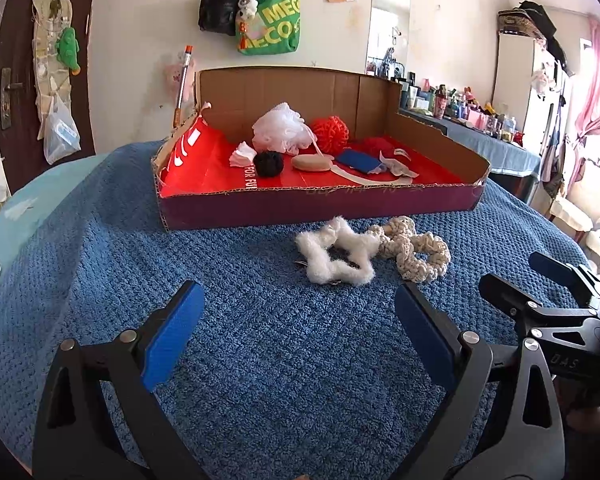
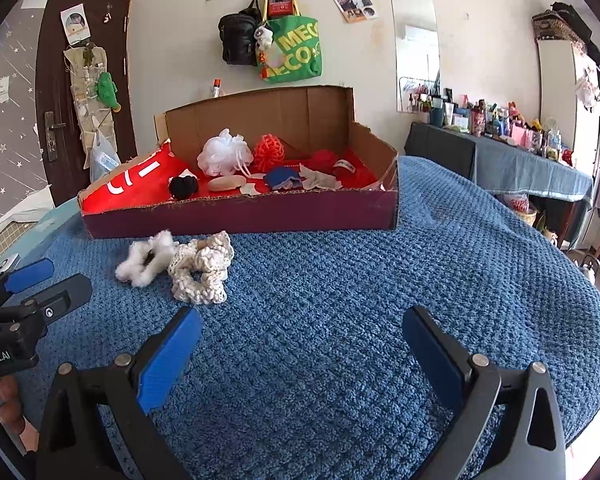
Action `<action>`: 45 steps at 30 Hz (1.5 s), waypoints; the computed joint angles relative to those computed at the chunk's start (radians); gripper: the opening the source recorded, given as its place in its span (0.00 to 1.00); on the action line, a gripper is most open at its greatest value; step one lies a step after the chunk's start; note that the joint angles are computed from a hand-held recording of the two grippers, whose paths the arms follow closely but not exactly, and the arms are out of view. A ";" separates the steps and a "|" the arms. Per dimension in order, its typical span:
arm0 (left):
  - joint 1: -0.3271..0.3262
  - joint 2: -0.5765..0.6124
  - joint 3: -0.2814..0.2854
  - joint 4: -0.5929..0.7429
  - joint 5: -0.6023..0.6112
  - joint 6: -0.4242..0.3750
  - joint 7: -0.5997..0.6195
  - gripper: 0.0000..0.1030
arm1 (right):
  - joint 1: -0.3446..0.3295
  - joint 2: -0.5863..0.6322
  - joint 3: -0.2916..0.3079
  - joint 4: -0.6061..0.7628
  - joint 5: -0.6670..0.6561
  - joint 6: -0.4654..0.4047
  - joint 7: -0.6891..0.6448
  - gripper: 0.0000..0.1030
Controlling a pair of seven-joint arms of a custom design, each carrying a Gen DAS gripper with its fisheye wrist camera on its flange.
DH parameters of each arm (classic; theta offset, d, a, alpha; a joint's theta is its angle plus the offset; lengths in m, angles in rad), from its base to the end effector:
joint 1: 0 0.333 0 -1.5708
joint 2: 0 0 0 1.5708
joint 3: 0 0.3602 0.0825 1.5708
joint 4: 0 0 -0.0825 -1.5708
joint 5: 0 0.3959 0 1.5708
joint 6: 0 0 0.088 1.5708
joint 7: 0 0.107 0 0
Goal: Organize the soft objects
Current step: 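Lower both tools toward the two scrunchies on the bedspread, then grasp the white fluffy scrunchie with the left tool while the right tool grasps the beige crocheted scrunchie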
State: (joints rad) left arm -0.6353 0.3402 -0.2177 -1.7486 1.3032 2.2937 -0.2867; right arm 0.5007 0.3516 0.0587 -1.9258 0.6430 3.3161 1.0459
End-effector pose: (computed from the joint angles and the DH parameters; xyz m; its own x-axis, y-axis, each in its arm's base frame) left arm 0.4876 -0.5002 0.4512 0.1645 -0.9838 0.0715 -0.5311 -0.1494 -0.8340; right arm 0.6116 0.3028 0.4531 0.3965 -0.9162 -0.0578 -0.5114 -0.1681 -0.8427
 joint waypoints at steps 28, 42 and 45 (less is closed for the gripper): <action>0.103 0.142 0.012 0.215 -0.469 0.122 0.639 0.95 | -0.163 0.115 0.083 0.350 -0.016 -0.556 -0.007 1.00; 0.139 0.095 0.012 0.133 -0.492 0.183 0.704 0.94 | -0.132 0.192 0.082 0.488 -0.095 -0.718 -0.068 0.85; 0.141 0.113 0.007 0.154 -0.509 0.212 0.769 0.78 | -0.135 0.209 0.082 0.516 -0.101 -0.769 -0.069 0.73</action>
State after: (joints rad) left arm -0.4940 0.4529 -0.2103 -1.5947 0.7944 2.5059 0.4822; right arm 0.3661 0.5608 0.1406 -1.4101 0.5424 2.5473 0.9773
